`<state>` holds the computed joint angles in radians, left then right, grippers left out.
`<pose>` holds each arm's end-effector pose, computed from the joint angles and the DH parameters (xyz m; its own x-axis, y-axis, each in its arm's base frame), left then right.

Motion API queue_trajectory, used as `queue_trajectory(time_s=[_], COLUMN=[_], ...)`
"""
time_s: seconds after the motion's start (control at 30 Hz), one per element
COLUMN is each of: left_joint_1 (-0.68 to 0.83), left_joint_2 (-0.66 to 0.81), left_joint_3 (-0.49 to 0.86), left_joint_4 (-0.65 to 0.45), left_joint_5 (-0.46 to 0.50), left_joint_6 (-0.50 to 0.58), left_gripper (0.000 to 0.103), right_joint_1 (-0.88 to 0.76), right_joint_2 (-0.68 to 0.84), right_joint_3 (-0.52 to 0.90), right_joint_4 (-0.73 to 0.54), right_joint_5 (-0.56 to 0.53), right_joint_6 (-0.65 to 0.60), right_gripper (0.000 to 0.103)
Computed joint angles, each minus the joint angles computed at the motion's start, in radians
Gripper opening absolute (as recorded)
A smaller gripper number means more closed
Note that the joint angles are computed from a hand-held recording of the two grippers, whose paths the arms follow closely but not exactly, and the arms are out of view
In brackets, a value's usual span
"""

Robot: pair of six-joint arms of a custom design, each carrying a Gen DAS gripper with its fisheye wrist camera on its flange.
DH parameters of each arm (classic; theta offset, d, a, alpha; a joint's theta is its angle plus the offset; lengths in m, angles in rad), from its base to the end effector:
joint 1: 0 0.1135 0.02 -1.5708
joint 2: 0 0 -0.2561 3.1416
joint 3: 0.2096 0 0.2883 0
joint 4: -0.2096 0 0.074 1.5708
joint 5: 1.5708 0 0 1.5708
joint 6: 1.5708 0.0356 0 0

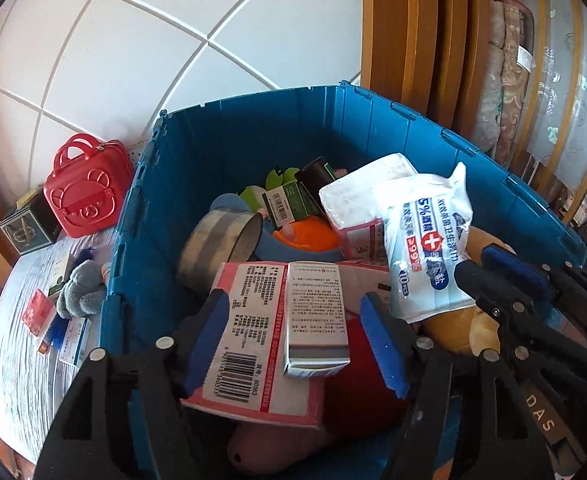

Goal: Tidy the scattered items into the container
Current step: 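Open both tools to drop the wipe pack and medicine box into the crate, then withdraw both open tools back from the crate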

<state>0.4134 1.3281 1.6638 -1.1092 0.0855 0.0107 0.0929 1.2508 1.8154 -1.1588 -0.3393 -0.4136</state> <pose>0.2606 0.1110 0.4351 -0.6434 -0.2706 -0.7161 -0.3374 0.9399 -0.0520 0.2326 0.0336 0.4979 -0.3649 -0.4146 -0.8336 -0.5556 0.8155 -0.1624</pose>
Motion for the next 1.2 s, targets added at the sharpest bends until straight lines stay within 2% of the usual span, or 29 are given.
queue_trajectory(time_s=[0.07,0.13,0.2,0.33,0.43,0.57,0.7,0.9,1.2], left_joint_1=[0.003,0.001,-0.009,-0.021,0.000,0.068,0.167,0.379,0.566], left_joint_2=[-0.010,-0.020,-0.036,-0.065,-0.098,-0.145,-0.194,-0.237,-0.269], left_joint_3=[0.002,0.004,-0.003,-0.012,-0.016,-0.001,0.014,0.023,0.030], left_joint_4=[-0.006,-0.011,-0.013,-0.035,-0.058,-0.089,-0.111,-0.178,-0.257], left_joint_5=[0.008,0.011,-0.003,-0.040,-0.029,0.032,0.129,0.324,0.483], left_joint_6=[-0.004,-0.002,0.000,-0.015,-0.019,-0.006,0.048,0.162,0.300], left_gripper=[0.070,0.070,0.070,0.070,0.070,0.070,0.070,0.070,0.070], right_joint_1=[-0.020,-0.048,-0.074,-0.109,-0.106,-0.109,-0.050,0.183,0.594], right_joint_2=[-0.003,-0.012,-0.021,-0.016,-0.018,-0.059,-0.130,-0.223,-0.275], right_joint_3=[0.011,0.016,0.020,0.058,0.089,0.109,0.106,0.078,0.075], right_joint_4=[-0.003,-0.002,0.004,-0.020,-0.065,-0.148,-0.186,-0.201,-0.250], right_joint_5=[-0.001,-0.015,-0.025,-0.040,-0.020,-0.063,-0.024,0.212,0.625], right_joint_6=[0.000,-0.003,-0.008,-0.024,-0.037,-0.051,-0.021,0.133,0.354], right_gripper=[0.053,0.089,0.101,0.103,0.103,0.103,0.103,0.103,0.103])
